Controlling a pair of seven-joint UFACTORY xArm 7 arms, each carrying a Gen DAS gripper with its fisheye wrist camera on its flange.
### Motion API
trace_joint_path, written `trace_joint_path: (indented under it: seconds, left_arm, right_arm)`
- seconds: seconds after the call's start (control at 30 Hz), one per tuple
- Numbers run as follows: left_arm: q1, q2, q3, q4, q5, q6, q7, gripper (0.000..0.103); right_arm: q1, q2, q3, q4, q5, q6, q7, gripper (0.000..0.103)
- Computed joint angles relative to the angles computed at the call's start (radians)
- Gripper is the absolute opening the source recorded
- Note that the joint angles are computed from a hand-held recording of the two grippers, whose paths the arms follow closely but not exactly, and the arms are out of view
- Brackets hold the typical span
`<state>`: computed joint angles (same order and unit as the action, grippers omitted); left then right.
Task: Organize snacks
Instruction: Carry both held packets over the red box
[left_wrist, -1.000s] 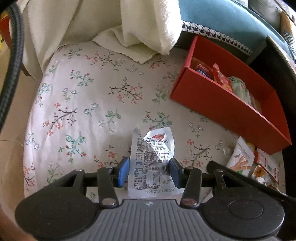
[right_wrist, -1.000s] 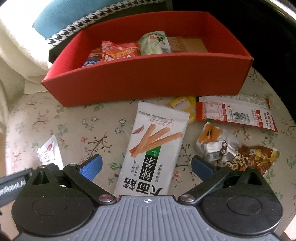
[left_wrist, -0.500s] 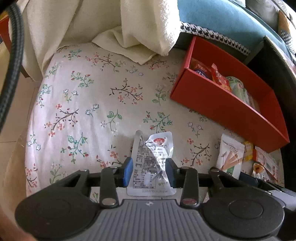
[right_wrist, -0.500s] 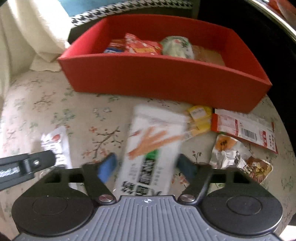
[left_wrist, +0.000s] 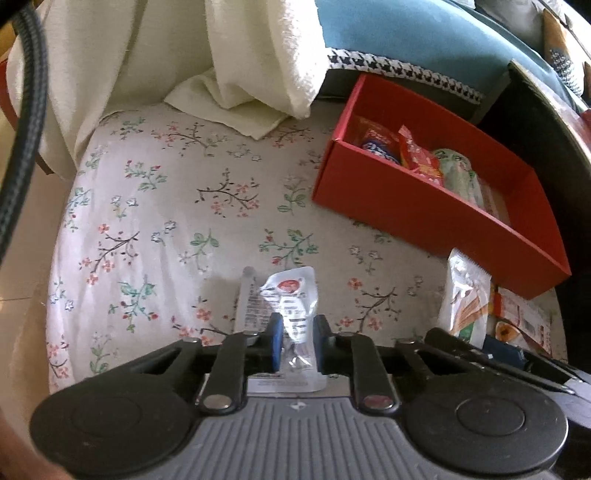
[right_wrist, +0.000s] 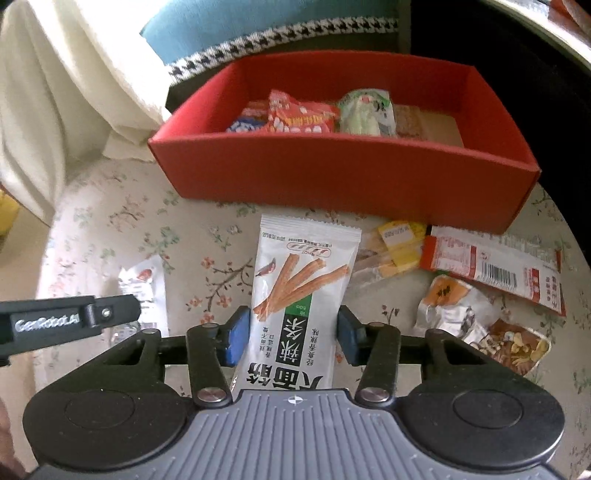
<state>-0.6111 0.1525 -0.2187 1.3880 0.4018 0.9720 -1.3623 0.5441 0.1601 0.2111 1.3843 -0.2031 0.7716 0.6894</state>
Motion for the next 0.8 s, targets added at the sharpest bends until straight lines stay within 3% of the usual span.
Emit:
trace_joint_path:
  seconds: [0.2,0.3,0.4,0.43,0.5,0.53,0.63,0.73,0.8]
  left_arm:
    - [0.004,-0.011,0.004,-0.004,0.005,0.016,0.018,0.009]
    - [0.006,0.008,0.007,0.006,0.010,0.051,-0.005,0.025]
    - [0.037,0.003,0.018,-0.046,-0.059,-0.073,-0.058,0.049]
    - [0.035,0.016,0.020,-0.034,-0.046,-0.074,-0.074,0.058]
    - [0.014,0.074,0.022,0.044,0.002,0.015,-0.051,0.057]
    - [-0.001,0.105,0.025,0.087,0.015,0.076,-0.047,0.049]
    - [-0.048,0.159,0.036,0.166,0.062,0.167,-0.033,0.049]
    - [-0.067,0.160,0.045,0.172,0.056,0.175,-0.037,0.047]
    - [-0.060,0.131,0.045,0.140,0.033,0.133,-0.045,0.047]
  right_arm:
    - [-0.040,-0.055,0.004,-0.063,0.090,-0.108,-0.073,0.057]
    - [-0.050,-0.047,0.008,-0.055,0.128,-0.117,-0.110,0.057]
    - [-0.050,-0.028,0.011,-0.036,0.151,-0.123,-0.133,0.057]
    - [-0.051,-0.025,0.012,-0.033,0.163,-0.129,-0.143,0.057]
    - [-0.053,-0.028,0.012,-0.034,0.184,-0.129,-0.159,0.057]
    - [-0.055,-0.029,0.011,-0.033,0.189,-0.126,-0.166,0.057]
    - [-0.061,-0.036,0.005,-0.040,0.194,-0.120,-0.176,0.057]
    - [-0.067,-0.036,0.002,-0.039,0.202,-0.112,-0.179,0.057]
    - [-0.069,-0.044,0.002,-0.043,0.204,-0.120,-0.182,0.057]
